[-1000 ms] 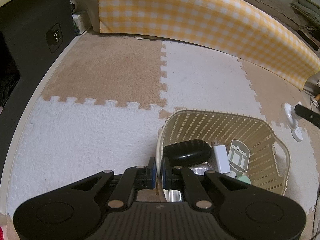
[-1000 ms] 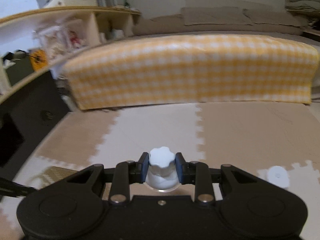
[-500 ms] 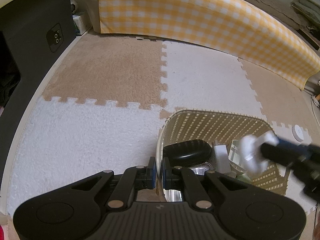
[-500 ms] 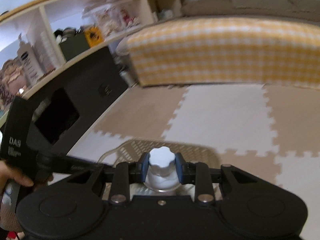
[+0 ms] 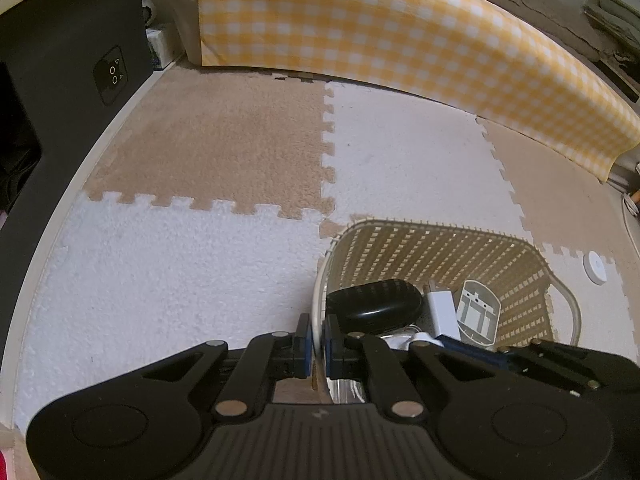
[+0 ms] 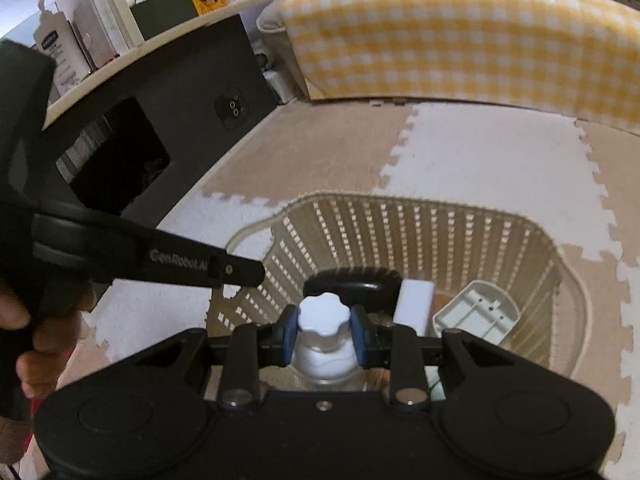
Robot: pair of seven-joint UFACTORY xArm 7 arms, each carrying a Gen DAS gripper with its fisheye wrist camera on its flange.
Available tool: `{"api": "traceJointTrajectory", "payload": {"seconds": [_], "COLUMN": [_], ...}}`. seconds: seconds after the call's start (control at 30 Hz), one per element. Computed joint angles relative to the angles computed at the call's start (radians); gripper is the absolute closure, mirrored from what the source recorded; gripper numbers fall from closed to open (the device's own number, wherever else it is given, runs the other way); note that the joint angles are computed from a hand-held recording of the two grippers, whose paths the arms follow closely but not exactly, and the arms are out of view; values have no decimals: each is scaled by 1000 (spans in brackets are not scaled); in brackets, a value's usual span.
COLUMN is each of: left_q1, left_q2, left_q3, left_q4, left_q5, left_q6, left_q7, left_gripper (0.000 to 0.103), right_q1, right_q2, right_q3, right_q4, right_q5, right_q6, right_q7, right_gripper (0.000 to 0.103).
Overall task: Organize rigid objects
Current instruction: 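Carry the white knobbed stand with the right gripper and release it into the basket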
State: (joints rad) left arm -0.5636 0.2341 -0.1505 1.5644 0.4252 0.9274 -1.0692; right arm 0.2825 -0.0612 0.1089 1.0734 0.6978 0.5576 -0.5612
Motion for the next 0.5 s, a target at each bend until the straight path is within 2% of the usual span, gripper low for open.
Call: {"api": "traceJointTrajectory", "payload": {"seconds": [0.5], "left_q1": [0], "left_q2": [0], "left_q3": [0], "left_q4": [0], "left_q5": [0], "left_q6": [0], "left_q7": [1], "left_gripper": [97], "right_q1": [6], "right_q2": [39], "right_q3": [20], "right_q4": [22], "right_q5": [-11], "right_q6": [2], "right_q7": [38], "right_gripper": [74]}}
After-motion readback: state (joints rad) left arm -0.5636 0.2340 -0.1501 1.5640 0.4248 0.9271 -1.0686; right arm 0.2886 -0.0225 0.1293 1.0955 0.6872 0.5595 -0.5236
